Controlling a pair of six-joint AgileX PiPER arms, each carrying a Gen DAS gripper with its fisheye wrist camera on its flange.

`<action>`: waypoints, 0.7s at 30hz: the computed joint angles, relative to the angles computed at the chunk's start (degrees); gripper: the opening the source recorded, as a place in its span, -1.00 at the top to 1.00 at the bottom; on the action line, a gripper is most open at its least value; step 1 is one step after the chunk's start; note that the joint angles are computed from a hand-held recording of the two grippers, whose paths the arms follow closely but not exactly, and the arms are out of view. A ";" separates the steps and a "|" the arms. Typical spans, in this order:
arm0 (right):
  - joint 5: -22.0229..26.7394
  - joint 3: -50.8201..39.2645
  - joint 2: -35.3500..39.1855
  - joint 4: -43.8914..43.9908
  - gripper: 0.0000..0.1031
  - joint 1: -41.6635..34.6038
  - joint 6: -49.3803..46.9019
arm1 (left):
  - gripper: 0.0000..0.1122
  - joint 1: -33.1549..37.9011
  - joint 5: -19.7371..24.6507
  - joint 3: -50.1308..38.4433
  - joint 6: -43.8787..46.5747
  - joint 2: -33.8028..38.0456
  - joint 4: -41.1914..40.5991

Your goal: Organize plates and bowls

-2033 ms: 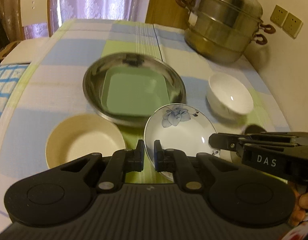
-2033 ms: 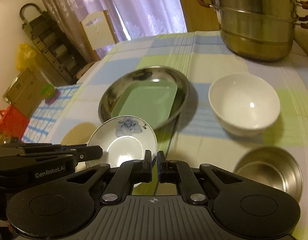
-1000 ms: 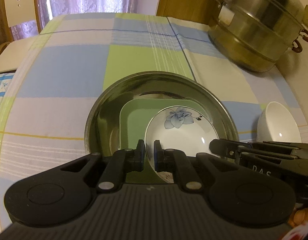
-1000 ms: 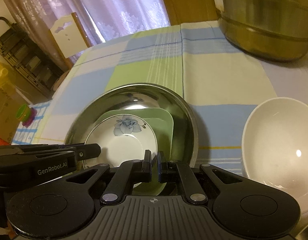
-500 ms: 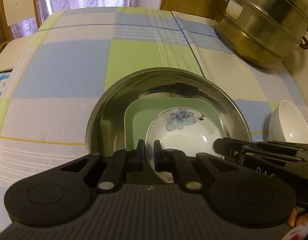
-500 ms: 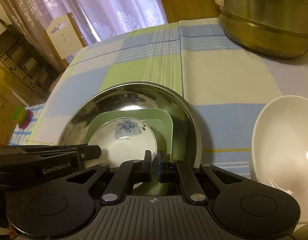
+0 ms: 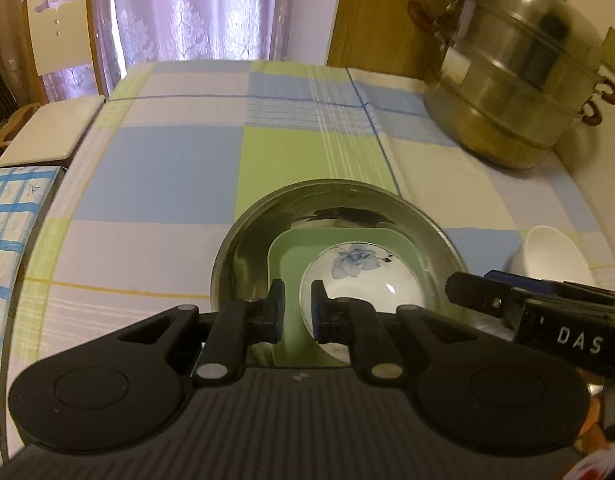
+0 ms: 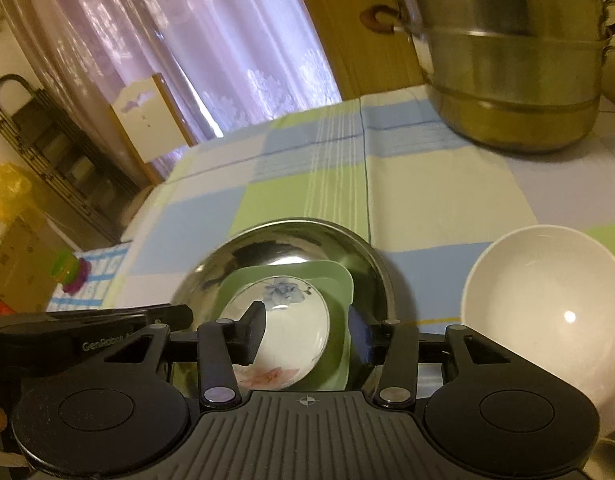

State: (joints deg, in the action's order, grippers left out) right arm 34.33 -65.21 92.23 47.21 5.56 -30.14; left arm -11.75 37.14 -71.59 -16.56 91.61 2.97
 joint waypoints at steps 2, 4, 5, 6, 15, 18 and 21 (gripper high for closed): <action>0.87 1.39 -2.17 0.87 0.09 -1.05 -0.88 | 0.78 -0.64 0.98 1.43 -1.32 -2.81 0.71; 1.98 2.72 -4.49 1.15 0.09 -2.16 -0.91 | 0.78 -1.50 2.15 2.80 -2.85 -5.55 1.35; 2.83 3.34 -5.64 1.35 0.08 -2.91 -1.01 | 0.77 -2.12 2.95 3.32 -3.95 -6.79 2.13; 3.69 3.86 -6.67 1.43 0.07 -3.64 -1.09 | 0.77 -2.86 3.86 3.70 -5.17 -7.93 3.07; 14.85 9.12 -16.53 2.78 -0.17 -12.11 -4.89 | 0.77 -13.78 12.01 8.11 -20.15 -18.80 12.19; 19.79 11.02 -20.14 3.26 -0.20 -16.33 -7.43 | 0.77 -19.99 15.80 9.02 -26.40 -21.75 15.94; 24.87 12.20 -23.28 2.74 -0.23 -20.92 -9.62 | 0.76 -27.13 19.73 9.92 -33.74 -23.95 19.89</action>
State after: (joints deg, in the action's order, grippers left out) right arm 59.20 -53.01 68.95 49.95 -15.35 -39.76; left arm -38.88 56.87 -61.67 -50.30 67.66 22.86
